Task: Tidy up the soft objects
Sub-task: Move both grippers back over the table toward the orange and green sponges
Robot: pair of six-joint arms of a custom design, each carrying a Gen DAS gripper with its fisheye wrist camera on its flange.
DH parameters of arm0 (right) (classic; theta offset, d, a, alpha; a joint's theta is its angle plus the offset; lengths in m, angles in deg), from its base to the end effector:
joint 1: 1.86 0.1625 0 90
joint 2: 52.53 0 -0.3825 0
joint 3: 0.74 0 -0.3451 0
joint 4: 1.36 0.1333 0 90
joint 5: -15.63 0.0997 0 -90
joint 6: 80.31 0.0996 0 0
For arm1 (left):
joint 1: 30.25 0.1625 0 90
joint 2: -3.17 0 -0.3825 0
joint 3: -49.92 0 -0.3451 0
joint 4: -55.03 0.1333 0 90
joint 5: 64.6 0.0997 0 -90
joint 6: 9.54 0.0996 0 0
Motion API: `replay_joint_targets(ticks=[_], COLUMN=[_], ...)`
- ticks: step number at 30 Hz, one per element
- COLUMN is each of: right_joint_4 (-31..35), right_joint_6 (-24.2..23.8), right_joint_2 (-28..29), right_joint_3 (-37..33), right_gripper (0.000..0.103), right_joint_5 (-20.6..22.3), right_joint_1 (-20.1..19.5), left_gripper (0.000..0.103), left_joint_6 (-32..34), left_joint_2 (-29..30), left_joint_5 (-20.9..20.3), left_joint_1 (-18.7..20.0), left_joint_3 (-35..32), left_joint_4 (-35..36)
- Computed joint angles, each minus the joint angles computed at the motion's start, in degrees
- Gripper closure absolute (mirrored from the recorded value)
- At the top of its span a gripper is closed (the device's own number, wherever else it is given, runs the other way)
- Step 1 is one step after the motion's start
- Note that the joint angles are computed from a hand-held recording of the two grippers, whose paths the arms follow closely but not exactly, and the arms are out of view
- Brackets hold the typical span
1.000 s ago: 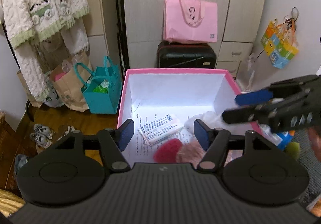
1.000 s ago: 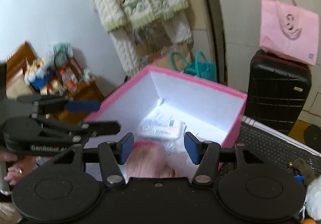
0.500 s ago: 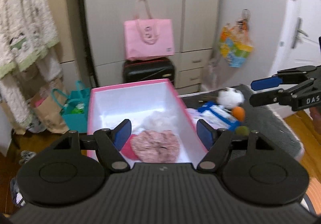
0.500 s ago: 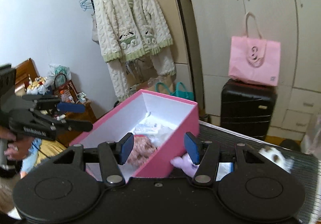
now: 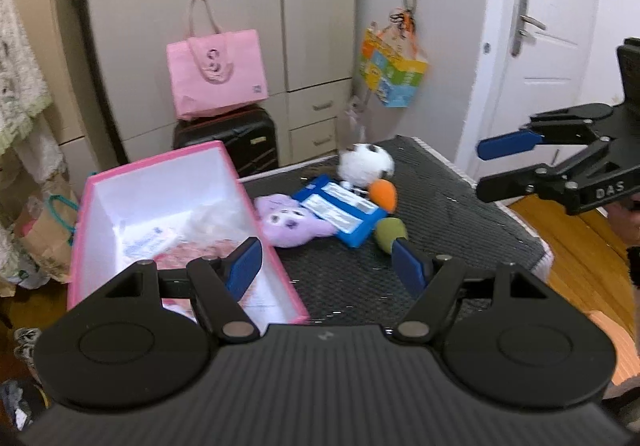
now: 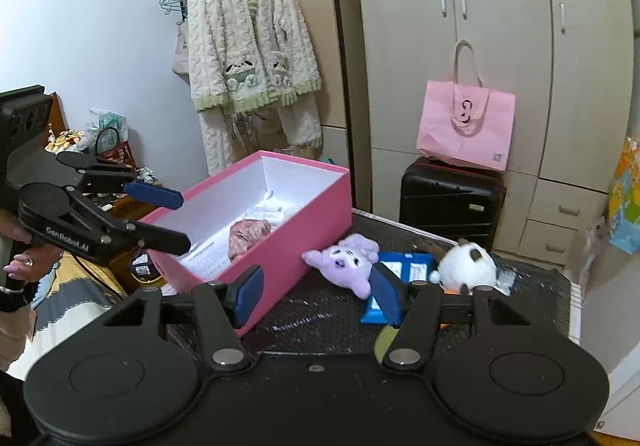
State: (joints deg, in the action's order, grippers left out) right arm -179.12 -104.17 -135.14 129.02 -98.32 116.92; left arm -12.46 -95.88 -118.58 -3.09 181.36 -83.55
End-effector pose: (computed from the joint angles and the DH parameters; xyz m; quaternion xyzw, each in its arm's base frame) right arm 0.2830 -0.3224 0.2846 0.3422 -0.8543 0.3475 0.1798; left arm -0.2233 -0.3302 0.3058 0.4325 0.8375 -0.2786 0.1844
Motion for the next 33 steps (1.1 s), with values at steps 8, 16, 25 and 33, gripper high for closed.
replay_joint_targets(ticks=[8, 16, 25, 33], right_joint_4=[-2.1, -7.9, -15.5, -5.9], right_joint_6=[-2.7, -7.6, -12.1, -14.3], right_joint_2=[-3.1, -1.1, 8.7, 11.8], right_joint_3=[3.6, 5.3, 1.4, -5.3], right_gripper=[0.037, 0.037, 0.037, 0.037], right_joint_5=[4.3, 13.0, 14.9, 12.7], right_joint_1=[-6.7, -17.0, -25.8, -25.4], left_gripper=[0.032, 0.032, 0.033, 0.035], left_joint_6=[0.5, 2.9, 7.1, 9.1], left_joint_2=[7.6, 19.8, 33.2, 41.0], left_joint_5=[-0.5, -4.1, -3.0, -5.4], left_joint_1=[-1.7, 1.1, 4.2, 7.3], left_joint_3=[3.4, 3.9, 4.6, 1.1], left_joint_4=[-8.0, -20.6, -38.9, -44.6])
